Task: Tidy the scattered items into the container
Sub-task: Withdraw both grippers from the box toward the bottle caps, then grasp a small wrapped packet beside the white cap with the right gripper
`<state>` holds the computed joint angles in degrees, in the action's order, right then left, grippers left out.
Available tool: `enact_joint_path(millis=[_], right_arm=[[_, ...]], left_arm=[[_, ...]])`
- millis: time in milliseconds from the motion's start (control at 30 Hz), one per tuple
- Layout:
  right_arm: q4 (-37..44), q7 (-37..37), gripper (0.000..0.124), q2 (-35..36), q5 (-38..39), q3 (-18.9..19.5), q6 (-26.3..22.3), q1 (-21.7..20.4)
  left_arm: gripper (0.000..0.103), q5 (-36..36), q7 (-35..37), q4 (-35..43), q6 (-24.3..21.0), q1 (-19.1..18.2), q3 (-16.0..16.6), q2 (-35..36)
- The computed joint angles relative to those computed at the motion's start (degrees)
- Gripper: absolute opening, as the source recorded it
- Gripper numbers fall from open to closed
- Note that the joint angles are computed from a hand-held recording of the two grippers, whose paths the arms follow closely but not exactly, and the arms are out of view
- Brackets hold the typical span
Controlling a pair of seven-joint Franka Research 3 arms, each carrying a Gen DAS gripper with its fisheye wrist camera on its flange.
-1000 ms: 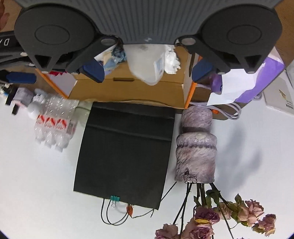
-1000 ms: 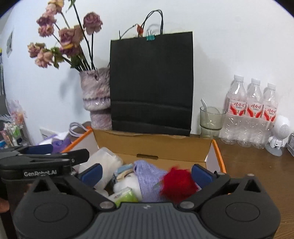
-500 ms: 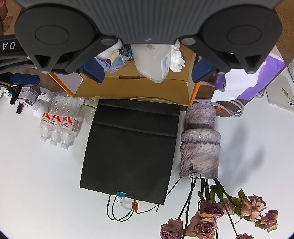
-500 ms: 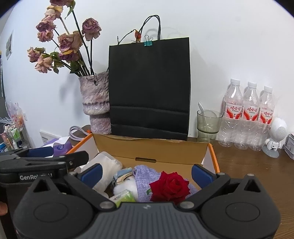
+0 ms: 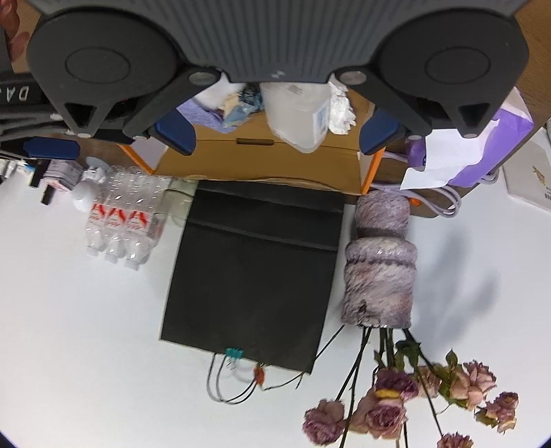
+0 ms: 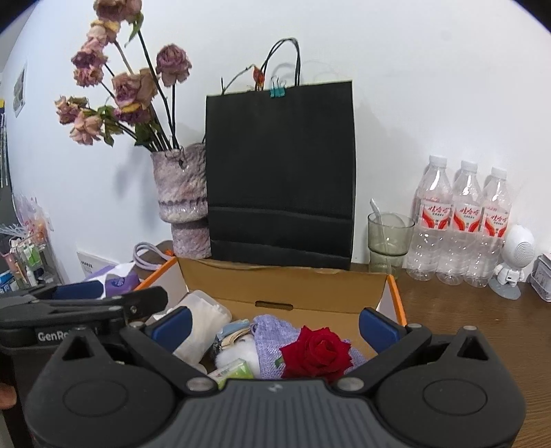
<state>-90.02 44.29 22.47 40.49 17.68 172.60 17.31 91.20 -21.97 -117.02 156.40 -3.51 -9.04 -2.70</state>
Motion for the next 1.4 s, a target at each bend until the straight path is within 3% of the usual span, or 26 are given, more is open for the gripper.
enact_joint_path(millis=[100, 200, 267, 467, 600, 767, 933, 1133, 1267, 1400], right_arm=[[-2.8, -1.7, 0.103, -2.2, 2.1, 0.8, 0.6, -1.2], [-7.0, 4.1, 0.103, -4.6, -3.4, -4.7, 3.0, 3.0], [-10.1, 6.3, 0.103, -6.1, -6.0, -6.0, 4.7, 3.7], [-19.3, 9.0, 0.103, -10.9, -9.2, -5.6, 8.1, 2.6], [-23.7, 11.2, 0.103, -12.5, -10.5, -6.1, 8.5, 2.9], [-25.8, 19.1, 0.102, -11.6, -16.3, -10.0, 6.5, 6.2], [-26.0, 17.5, 0.093, -10.4, -16.1, -6.4, 6.9, 3.9], [-24.3, 19.8, 0.076, -8.4, -18.2, -7.6, 6.9, 5.2], [-21.4, 19.1, 0.065, -6.4, -16.3, -5.0, 5.5, 2.8], [-20.0, 19.2, 0.05, -5.2, -17.2, -5.6, 4.6, 3.5]], left_arm=[[0.103, 2.2, -1.6, -2.8, 0.4, -0.1, -0.3, -2.6], [0.103, 2.0, -0.8, -6.0, 0.7, 0.1, -0.6, -5.1], [0.103, 1.6, -0.4, -8.3, 0.7, 0.3, -0.9, -6.9], [0.103, -1.3, 1.0, -15.3, 2.8, 1.3, -1.0, -10.7], [0.103, -4.6, 4.1, -18.2, 2.5, 1.9, -1.7, -11.5], [0.103, -6.7, 5.8, -19.2, 4.2, 2.5, -1.8, -10.9], [0.103, -5.9, 6.2, -19.1, 5.8, 2.8, -2.0, -10.0], [0.103, -8.2, 7.9, -19.2, 6.5, 3.1, -1.8, -9.5], [0.103, -8.6, 8.2, -19.1, 7.0, 3.3, -1.8, -9.2], [0.103, -9.3, 8.7, -19.0, 7.1, 3.4, -1.8, -8.8]])
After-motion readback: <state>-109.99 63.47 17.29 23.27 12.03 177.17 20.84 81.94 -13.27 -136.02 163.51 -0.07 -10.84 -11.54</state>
